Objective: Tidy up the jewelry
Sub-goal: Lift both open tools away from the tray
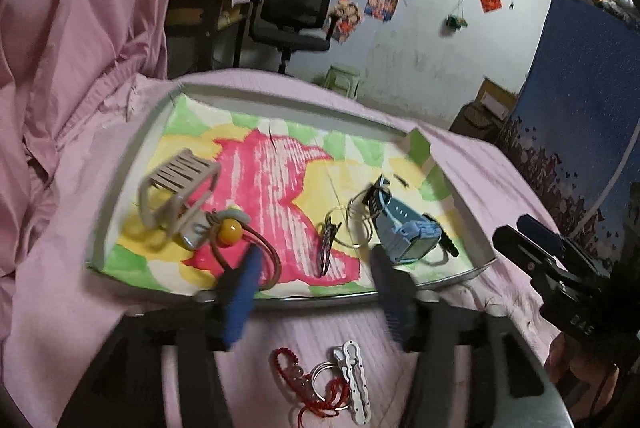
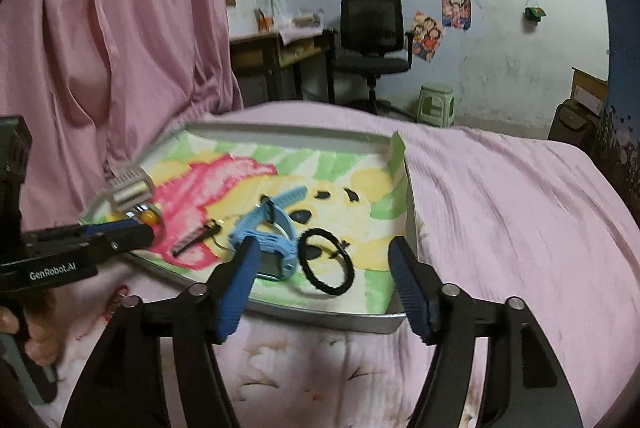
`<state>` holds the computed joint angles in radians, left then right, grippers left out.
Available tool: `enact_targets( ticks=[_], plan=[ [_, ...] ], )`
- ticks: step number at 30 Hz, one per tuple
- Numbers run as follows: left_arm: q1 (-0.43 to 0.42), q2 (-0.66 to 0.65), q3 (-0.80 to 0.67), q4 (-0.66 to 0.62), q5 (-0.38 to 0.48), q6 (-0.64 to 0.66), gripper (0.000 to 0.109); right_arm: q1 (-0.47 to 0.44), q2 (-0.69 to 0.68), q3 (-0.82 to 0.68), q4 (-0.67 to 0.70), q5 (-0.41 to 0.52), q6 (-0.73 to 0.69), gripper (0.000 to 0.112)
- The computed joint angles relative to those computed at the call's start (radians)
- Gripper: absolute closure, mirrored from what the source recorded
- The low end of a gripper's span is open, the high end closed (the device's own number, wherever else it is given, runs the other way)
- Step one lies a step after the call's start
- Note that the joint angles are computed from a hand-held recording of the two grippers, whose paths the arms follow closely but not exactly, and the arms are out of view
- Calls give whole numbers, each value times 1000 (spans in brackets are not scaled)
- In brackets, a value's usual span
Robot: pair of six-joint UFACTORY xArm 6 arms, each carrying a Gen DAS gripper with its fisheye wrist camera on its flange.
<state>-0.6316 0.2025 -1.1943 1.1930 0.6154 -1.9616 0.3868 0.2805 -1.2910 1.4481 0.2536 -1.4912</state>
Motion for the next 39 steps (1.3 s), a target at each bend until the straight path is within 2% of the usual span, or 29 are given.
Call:
enact_targets(
  ticks=[3,5,7,10,13,19,24,34,39],
  plan=[
    [-24,-30,23,55,39,-41,47,-4,-34,24,125,15,-95,42],
    [-40,-47,37,82,72,-64,40,-10,-61,46,209,27,-158,38],
    [-62,-66,53,113,114,-93,28,-12,-81,63,286,35,-224,30],
    [-98,-90,76,152,179,-119,20,-17,-120,98,417,57,-347,17],
    [-138,-113,100,175,251,-137,14,-14,-154,132,516,66,-450,11],
    [-218,-164,160,227,389,-214,8,-11,-220,200,702,82,-637,11],
    [-263,-193,196,227,455,-224,7,-6,-269,253,796,93,-743,11],
    [-333,-238,259,198,548,-221,7,11,-346,329,890,110,-880,11],
    [-333,-265,301,183,545,-244,7,26,-341,334,894,105,-911,11]
  ],
)
